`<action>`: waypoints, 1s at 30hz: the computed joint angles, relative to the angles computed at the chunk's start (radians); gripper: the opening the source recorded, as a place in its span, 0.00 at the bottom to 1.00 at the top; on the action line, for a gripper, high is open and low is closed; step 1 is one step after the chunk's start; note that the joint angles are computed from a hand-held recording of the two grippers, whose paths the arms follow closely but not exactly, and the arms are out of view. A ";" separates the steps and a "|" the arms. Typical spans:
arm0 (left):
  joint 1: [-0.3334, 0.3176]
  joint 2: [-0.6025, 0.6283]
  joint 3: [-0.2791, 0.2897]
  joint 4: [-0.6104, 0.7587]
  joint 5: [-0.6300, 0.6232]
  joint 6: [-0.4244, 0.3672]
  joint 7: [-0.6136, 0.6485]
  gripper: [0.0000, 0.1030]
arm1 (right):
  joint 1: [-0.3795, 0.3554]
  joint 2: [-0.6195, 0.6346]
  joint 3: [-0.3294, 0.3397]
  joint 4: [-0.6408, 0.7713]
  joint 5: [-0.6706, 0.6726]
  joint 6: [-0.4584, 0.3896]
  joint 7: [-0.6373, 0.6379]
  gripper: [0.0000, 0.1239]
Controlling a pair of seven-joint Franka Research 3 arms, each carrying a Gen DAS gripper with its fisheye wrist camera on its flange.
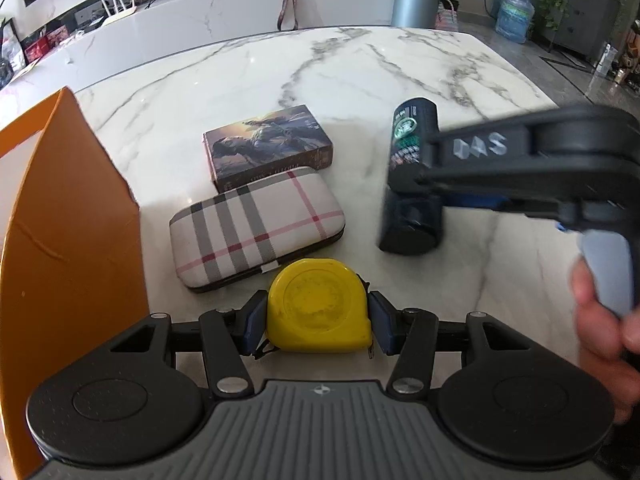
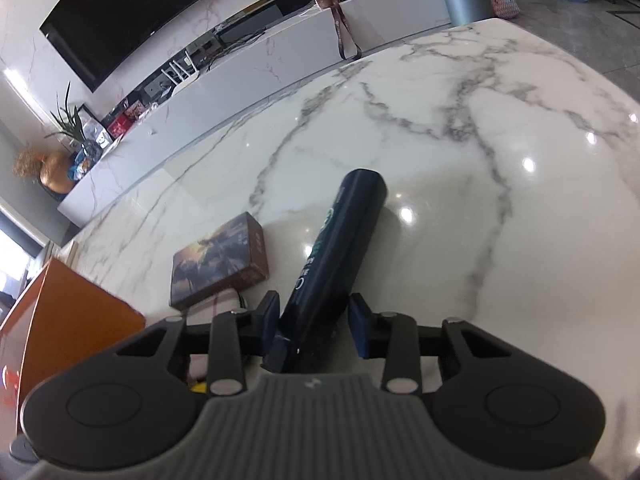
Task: Organize rigid objects
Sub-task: 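Grasp the yellow tape measure with the left tool while the right tool grasps the dark green spray can, then carry the tape measure and spray can with both tools over the orange box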
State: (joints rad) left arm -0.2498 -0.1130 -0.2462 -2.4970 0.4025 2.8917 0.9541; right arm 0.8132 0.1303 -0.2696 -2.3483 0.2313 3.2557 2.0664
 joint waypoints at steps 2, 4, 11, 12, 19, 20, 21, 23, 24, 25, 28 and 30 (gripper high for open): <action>-0.003 -0.010 0.000 -0.006 -0.008 -0.011 -0.003 0.59 | 0.000 -0.037 -0.001 -0.022 -0.013 -0.041 0.002 0.29; -0.001 -0.022 -0.004 -0.016 -0.002 -0.020 -0.017 0.59 | -0.056 -0.082 0.058 -0.043 0.007 -0.107 -0.022 0.28; -0.015 -0.067 0.002 -0.060 -0.030 -0.023 0.004 0.59 | -0.125 -0.248 0.138 -0.075 -0.150 -0.464 -0.013 0.28; -0.016 -0.071 0.002 -0.064 -0.034 -0.025 0.006 0.59 | -0.145 -0.265 0.160 -0.076 -0.201 -0.508 -0.004 0.27; -0.029 -0.089 -0.003 -0.076 -0.058 -0.037 0.026 0.59 | -0.283 -0.311 0.293 -0.125 -0.398 -0.525 0.096 0.36; -0.028 -0.090 -0.003 -0.078 -0.057 -0.035 0.023 0.59 | -0.309 -0.311 0.317 -0.132 -0.434 -0.502 0.128 0.36; -0.026 -0.091 -0.006 -0.079 -0.054 -0.035 0.017 0.59 | -0.342 -0.309 0.348 -0.135 -0.491 -0.488 0.176 0.37; -0.023 -0.092 -0.012 -0.078 -0.045 -0.039 0.002 0.59 | -0.398 -0.297 0.397 -0.130 -0.574 -0.453 0.240 0.39; -0.023 -0.092 -0.013 -0.077 -0.044 -0.042 -0.002 0.59 | -0.418 -0.294 0.415 -0.134 -0.595 -0.429 0.251 0.41; -0.023 -0.091 -0.014 -0.074 -0.043 -0.046 -0.005 0.59 | -0.433 -0.288 0.431 -0.129 -0.604 -0.425 0.253 0.41; -0.021 -0.086 -0.015 -0.070 -0.032 -0.042 -0.016 0.59 | -0.453 -0.265 0.452 -0.111 -0.559 -0.441 0.221 0.35; -0.015 -0.077 -0.022 -0.062 -0.013 -0.037 -0.035 0.59 | -0.447 -0.256 0.443 -0.109 -0.480 -0.435 0.170 0.31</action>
State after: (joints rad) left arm -0.2644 -0.1899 -0.2684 -2.5591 0.3897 2.8547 0.9190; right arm 0.3664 -0.1256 0.1729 -2.4570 -0.2487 2.8203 2.2368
